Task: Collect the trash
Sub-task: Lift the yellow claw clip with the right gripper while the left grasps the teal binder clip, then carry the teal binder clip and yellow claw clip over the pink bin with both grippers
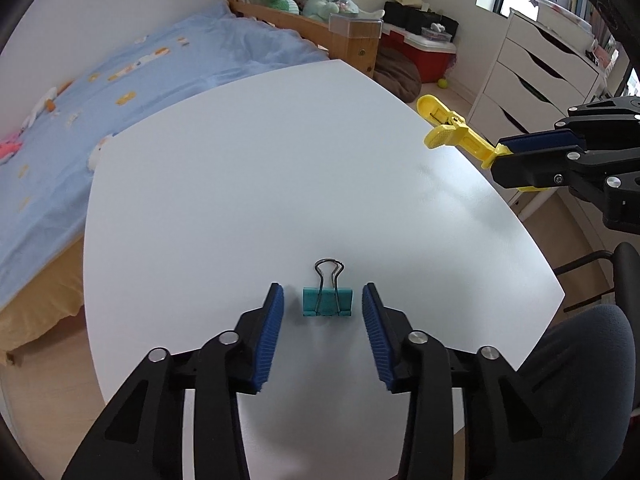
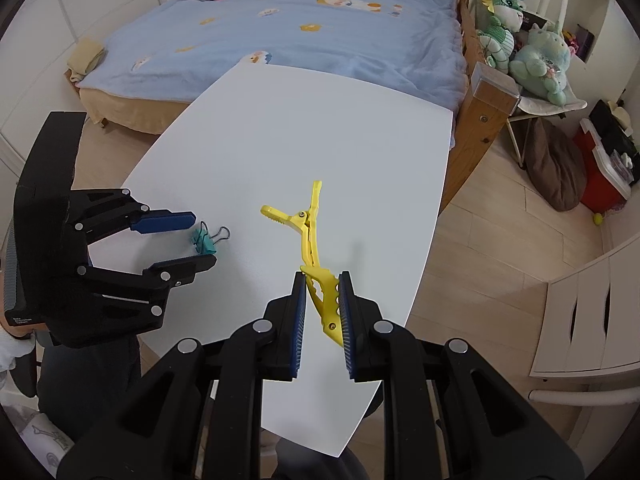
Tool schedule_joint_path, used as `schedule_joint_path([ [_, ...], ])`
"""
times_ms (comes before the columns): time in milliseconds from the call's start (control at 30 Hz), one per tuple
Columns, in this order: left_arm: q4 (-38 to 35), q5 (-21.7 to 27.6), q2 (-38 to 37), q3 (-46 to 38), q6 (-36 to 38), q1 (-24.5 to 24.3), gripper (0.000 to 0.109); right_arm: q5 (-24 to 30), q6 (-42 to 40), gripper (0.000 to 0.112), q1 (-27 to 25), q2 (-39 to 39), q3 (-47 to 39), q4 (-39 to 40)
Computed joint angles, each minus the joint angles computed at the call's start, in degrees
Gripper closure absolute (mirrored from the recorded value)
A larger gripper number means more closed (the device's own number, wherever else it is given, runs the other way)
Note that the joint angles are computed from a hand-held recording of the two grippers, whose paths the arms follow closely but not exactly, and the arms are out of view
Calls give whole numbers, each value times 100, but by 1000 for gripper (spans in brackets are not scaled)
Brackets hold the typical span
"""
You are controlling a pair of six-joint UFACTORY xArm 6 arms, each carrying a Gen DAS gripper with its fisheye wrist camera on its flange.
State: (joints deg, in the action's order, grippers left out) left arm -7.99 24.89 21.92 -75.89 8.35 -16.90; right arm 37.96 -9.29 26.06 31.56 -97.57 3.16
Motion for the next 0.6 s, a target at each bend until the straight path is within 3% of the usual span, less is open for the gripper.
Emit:
schedule_joint_path([
  [100,-10,-17,15,-4,-10,1,84,-33,-28,96,3,-15,34,37],
  [400,-448,-55,-185,155,372,14,84,-217,-53,96,45,-146,241,134],
  [600,-681,-219,-687,652,704,-15,84,-676,-22,96,173,-548,873,86],
])
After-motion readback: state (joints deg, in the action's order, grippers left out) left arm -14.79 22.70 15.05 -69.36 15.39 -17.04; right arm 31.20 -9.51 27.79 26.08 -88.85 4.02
